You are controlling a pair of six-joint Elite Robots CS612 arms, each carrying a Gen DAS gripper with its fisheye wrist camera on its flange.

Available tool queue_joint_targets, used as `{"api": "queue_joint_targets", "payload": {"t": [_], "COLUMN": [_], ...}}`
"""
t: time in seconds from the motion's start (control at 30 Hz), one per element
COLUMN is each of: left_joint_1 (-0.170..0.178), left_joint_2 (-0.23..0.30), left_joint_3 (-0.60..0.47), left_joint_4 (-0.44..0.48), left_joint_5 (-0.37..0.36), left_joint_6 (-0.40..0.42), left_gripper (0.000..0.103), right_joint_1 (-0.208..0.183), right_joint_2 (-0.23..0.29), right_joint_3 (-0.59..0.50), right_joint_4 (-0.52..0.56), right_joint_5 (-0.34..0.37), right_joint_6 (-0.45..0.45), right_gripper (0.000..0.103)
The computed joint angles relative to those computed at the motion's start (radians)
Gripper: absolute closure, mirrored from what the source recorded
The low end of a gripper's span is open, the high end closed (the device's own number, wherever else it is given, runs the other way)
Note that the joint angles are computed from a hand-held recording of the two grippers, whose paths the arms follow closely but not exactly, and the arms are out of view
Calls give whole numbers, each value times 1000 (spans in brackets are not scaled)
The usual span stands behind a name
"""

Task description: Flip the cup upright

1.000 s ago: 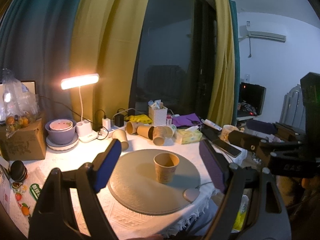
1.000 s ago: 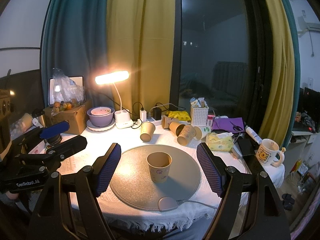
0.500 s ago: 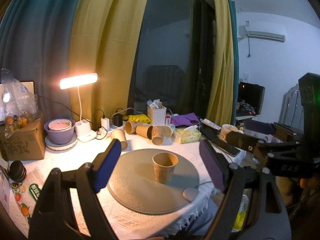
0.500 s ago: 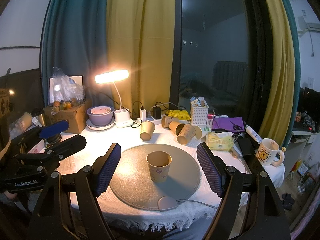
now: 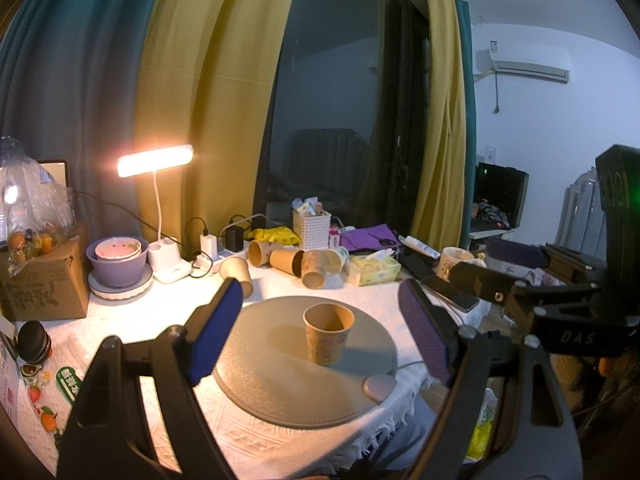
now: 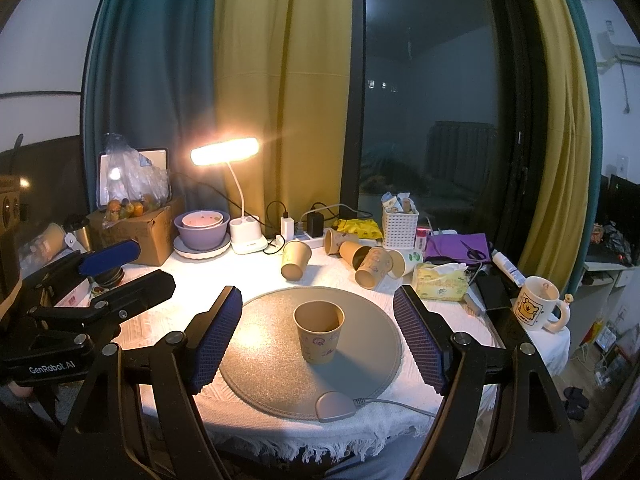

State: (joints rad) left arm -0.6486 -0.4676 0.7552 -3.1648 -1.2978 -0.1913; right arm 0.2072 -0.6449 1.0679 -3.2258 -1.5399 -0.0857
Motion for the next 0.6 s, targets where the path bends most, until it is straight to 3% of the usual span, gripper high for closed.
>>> {"api": "queue_joint_targets", "payload": {"t": [0.6], "left_joint_1": [-5], "left_joint_2": [4], "left_joint_3": [-3], "left_joint_4": [-5], "left_joint_5": [-10], "left_joint_6": [3], "left_gripper": [22], "right_joint_1": [1], "right_joint_2": [1], "right_joint_3": [-3], "right_joint_4": [4], "right_joint_5": [-1], "right_joint_6": [0], "right_gripper": [22]}}
